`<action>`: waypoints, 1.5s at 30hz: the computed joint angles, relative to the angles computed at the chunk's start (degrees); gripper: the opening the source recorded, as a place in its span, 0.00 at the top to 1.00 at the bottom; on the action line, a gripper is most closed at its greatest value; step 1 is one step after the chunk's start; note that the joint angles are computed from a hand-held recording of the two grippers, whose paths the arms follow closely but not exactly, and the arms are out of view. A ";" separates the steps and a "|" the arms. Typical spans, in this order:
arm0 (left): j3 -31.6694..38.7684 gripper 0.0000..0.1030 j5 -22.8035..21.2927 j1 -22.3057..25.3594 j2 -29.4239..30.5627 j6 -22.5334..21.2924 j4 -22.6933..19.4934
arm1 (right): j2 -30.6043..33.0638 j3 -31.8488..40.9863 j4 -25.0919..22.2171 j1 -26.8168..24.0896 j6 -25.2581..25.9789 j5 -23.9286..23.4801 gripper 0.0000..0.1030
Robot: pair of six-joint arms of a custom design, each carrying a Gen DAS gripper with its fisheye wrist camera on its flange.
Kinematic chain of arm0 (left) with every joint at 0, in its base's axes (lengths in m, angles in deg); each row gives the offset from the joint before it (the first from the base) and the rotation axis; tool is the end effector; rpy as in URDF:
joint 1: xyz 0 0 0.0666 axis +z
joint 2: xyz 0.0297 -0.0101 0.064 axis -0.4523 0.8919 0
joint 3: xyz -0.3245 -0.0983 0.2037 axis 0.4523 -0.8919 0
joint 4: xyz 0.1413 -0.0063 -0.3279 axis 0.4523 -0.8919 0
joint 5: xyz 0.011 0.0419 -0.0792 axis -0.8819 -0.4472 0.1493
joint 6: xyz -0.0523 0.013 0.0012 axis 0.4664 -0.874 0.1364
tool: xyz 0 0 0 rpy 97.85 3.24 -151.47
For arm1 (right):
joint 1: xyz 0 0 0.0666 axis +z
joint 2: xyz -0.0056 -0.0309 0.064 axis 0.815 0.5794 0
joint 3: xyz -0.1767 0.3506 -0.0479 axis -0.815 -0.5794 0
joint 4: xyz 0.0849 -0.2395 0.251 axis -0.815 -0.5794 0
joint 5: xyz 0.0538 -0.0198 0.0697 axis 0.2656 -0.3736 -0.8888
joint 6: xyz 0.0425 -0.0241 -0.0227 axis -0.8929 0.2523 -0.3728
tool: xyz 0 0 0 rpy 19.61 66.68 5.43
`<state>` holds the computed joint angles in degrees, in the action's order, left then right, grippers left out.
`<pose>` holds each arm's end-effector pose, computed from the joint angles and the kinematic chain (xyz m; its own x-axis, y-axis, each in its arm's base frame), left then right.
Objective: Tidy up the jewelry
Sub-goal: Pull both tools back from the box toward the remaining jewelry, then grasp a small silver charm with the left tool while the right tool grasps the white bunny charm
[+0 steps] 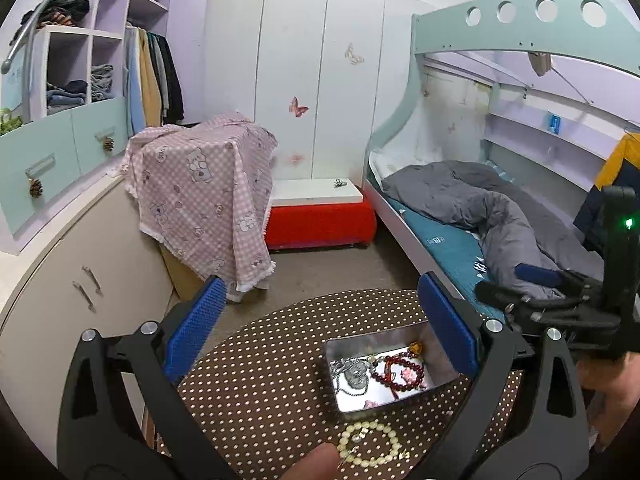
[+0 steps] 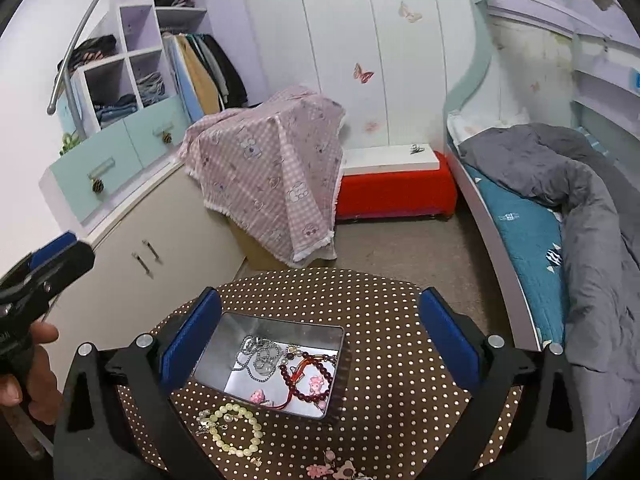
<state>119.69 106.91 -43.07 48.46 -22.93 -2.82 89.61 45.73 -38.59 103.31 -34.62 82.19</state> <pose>0.3749 -0.1248 0.4731 -0.3592 0.2844 -0.8889 0.6826 0.7295 -0.0424 0.2689 0.2663 0.4490 -0.4833 0.3467 -0.8038 0.3442 0.9196 0.1897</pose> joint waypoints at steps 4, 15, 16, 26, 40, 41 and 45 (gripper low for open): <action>-1.94 0.08 1.06 2.29 -2.60 0.17 0.90 | 0.45 1.80 -4.04 2.22 -2.70 3.08 0.08; -6.28 0.08 5.66 8.67 -8.32 0.20 1.69 | 3.47 8.44 -16.28 10.30 -11.01 12.09 0.08; -6.95 0.08 5.96 9.12 -9.00 0.21 1.80 | 3.66 8.80 -17.37 10.93 -11.69 12.71 0.08; -11.96 0.08 6.09 11.36 -15.00 -1.15 1.40 | 4.82 9.53 -27.88 17.10 -23.56 16.73 0.08; -17.74 0.08 4.78 12.42 -15.14 -4.42 -0.46 | 5.55 5.12 -31.57 20.05 -32.80 12.63 0.08; -18.21 0.08 4.45 12.19 -14.93 -4.52 -0.36 | 5.38 4.61 -31.09 19.94 -32.73 12.15 0.08; -19.57 0.08 3.01 11.58 -13.28 -5.47 0.13 | 4.95 2.67 -28.91 19.27 -32.03 10.18 0.08</action>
<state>100.12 109.93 -31.49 35.18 -28.40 -2.69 94.56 48.40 -67.50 122.58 -66.65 92.36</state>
